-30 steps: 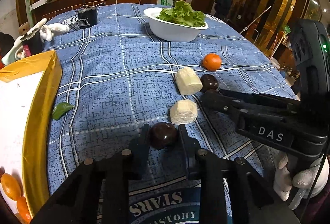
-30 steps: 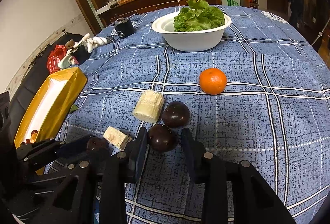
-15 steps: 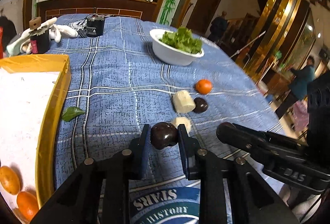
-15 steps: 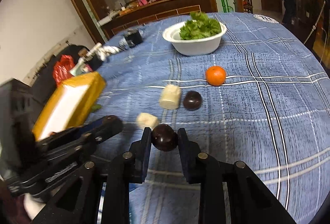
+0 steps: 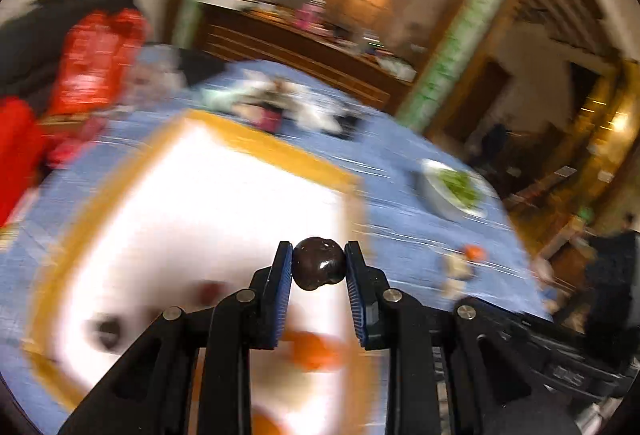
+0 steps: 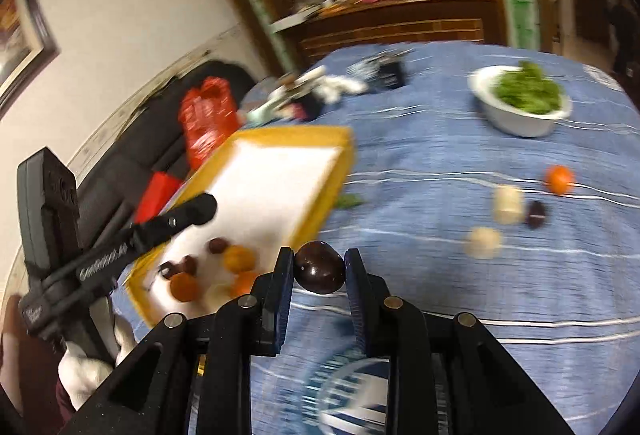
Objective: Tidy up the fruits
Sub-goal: 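Carry both dark plums over the tray and open both tools to drop them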
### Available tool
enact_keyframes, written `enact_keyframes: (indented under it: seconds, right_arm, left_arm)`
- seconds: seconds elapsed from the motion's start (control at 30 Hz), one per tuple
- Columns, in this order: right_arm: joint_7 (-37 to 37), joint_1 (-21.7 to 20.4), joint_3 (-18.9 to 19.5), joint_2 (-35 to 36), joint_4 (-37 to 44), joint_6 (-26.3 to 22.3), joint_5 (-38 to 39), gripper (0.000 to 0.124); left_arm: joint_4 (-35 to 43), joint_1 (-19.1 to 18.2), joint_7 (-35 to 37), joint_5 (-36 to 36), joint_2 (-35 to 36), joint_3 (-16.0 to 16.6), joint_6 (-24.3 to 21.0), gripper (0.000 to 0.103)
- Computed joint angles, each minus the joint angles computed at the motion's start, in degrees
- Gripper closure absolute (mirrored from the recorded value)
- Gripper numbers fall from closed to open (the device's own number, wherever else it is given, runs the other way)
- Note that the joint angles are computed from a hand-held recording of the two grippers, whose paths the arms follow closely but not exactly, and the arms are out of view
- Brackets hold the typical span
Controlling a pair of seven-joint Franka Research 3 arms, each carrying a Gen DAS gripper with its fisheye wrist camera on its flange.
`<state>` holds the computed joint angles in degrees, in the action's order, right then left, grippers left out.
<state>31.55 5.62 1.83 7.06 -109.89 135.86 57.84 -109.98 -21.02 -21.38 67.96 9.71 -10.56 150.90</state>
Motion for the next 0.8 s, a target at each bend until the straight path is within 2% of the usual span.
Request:
enact_keyframes:
  seconds: [0.03,0.1,0.33,0.37,0.43,0.47,0.5,0.63,0.7,0.8]
  right_arm:
    - [0.6,0.6,0.5,0.5,0.5,-0.5,-0.7,0.095]
    - [2.0,1.9,1.5,1.6,1.2,-1.0,-2.3,0.095]
    - [6.3,5.5,3.6,5.7,3.8,0.6,-7.9,0.095]
    - [6.9,5.6,3.6,6.0,4.0,0.7,-8.4,0.095]
    - [8.2,5.7,3.8,6.8,4.6,1.0,-9.2,0.093]
    - [8.9,5.7,3.9,7.1,4.8,1.2,-9.5,0.093]
    - [9.3,5.5,3.9,7.2,4.9,1.2,-9.6,0.093]
    - [11.0,4.9,4.1,7.8,5.6,0.6,-9.8,0.092]
    - [11.1,4.8,4.2,7.5,5.3,0.7,-9.6,0.09]
    - [9.9,4.2,4.5,6.4,4.3,0.9,-7.7,0.085]
  left_arm:
    - [-1.2,0.0,0.6,-1.3,-1.0,0.0,-2.9,0.078]
    - [-3.4,0.7,1.0,-3.4,-2.3,0.0,-5.6,0.078]
    - [-8.4,4.6,-1.2,-6.5,-3.6,0.4,-1.4,0.078]
    - [-8.9,4.7,-1.7,-6.5,-3.8,0.3,-1.1,0.075]
    - [-9.0,5.0,-2.6,-6.6,-3.8,0.2,-0.4,0.063]
    - [-9.3,5.0,-3.7,-5.9,-4.1,0.3,-0.3,0.048]
    - [-9.6,4.8,-5.4,-4.7,-4.7,0.2,-0.9,0.039]
    - [-11.0,4.8,-8.8,-2.3,-7.3,-0.9,-2.6,0.033]
    - [-11.7,5.1,-9.6,-2.5,-8.5,-1.4,-2.6,0.026]
    - [-12.9,5.4,-12.1,-1.6,-10.4,-2.4,-2.8,0.026]
